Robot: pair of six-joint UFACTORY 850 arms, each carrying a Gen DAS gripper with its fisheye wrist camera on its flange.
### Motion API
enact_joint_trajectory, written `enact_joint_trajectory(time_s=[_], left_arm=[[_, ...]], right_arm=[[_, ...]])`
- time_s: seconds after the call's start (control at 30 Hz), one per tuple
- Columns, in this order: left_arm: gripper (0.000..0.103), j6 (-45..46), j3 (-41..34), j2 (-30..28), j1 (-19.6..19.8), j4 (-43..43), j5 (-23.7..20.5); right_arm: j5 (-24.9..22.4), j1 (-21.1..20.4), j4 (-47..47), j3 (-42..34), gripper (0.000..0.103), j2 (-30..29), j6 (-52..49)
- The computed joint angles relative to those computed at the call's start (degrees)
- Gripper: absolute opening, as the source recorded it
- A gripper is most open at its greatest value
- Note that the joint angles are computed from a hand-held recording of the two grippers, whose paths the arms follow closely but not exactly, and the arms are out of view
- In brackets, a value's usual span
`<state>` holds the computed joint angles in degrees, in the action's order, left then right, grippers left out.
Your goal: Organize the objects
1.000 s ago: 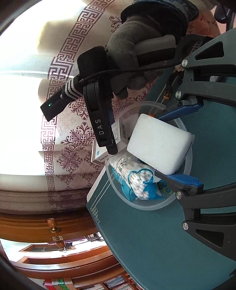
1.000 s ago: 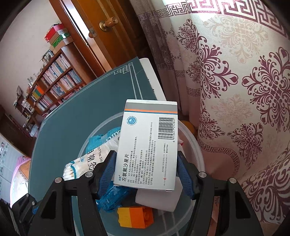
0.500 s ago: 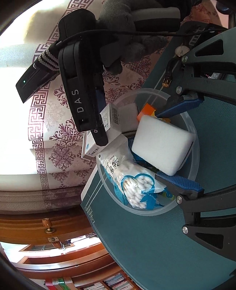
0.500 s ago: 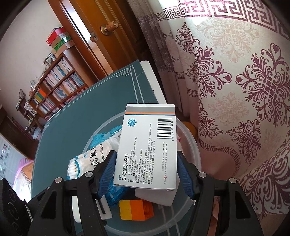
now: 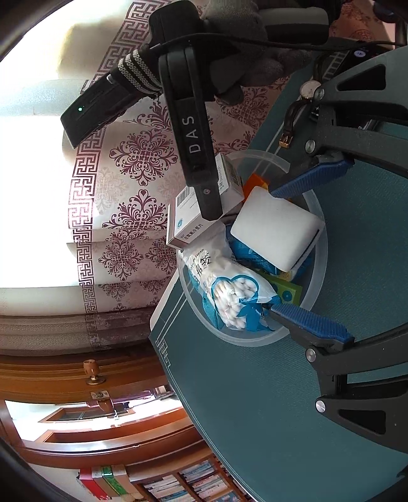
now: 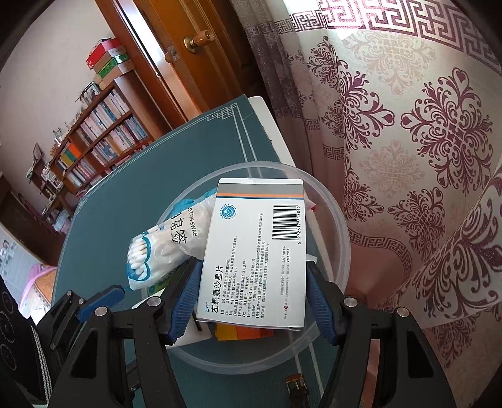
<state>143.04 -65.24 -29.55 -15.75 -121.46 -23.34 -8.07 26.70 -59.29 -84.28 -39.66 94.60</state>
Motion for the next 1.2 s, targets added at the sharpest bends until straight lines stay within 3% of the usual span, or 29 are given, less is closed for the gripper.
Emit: enact_joint_trajectory(time_s=[0.13,0.23,0.33,0.47,0.67,0.83,1.0,1.07,1.2], left_arm=[[0.073,0.97,0.81,0.84,0.60,-1.90,-0.15],[0.075,0.79,1.12,1.24,1.12,-2.39,-0.17],[0.086,1.27,1.62,1.67,1.62,-4.07,-0.44],[0.090,-2.05,1.51,1.99,2.32,-2.87,-0.36],[0.097,1.31,2.70,3.44,2.35,-8.25,1.10],[0.102,4.19,4.37,5.80,2.22,-14.69,2.26],[0.103,18.24,7.29,8.74,1.50,-31.49,1.98],[0.103,22.84,7.92,9.55,1.12,-36.86,2.45],[0.103,23.98,8.93,10.89,1.01,-38.43,2.91]], right_arm=[[-2.63,0.62,9.84,-2.56,0.065,-2.17,-10.68],[-4.65,1.24,3.86,-2.73,0.065,-2.10,-5.27],[-5.08,1.52,-0.49,-1.68,0.066,-0.88,-0.35],[-6.93,2.17,-7.72,0.40,0.069,1.29,7.67],[-10.31,3.79,-17.18,4.48,0.075,4.82,18.70],[-16.11,7.49,-25.83,9.01,0.085,8.50,28.28],[-23.59,12.08,-33.06,13.35,0.098,11.50,39.64],[-25.14,13.57,-33.05,13.78,0.100,11.91,40.18],[-29.15,16.29,-31.54,13.35,0.100,11.60,37.67]])
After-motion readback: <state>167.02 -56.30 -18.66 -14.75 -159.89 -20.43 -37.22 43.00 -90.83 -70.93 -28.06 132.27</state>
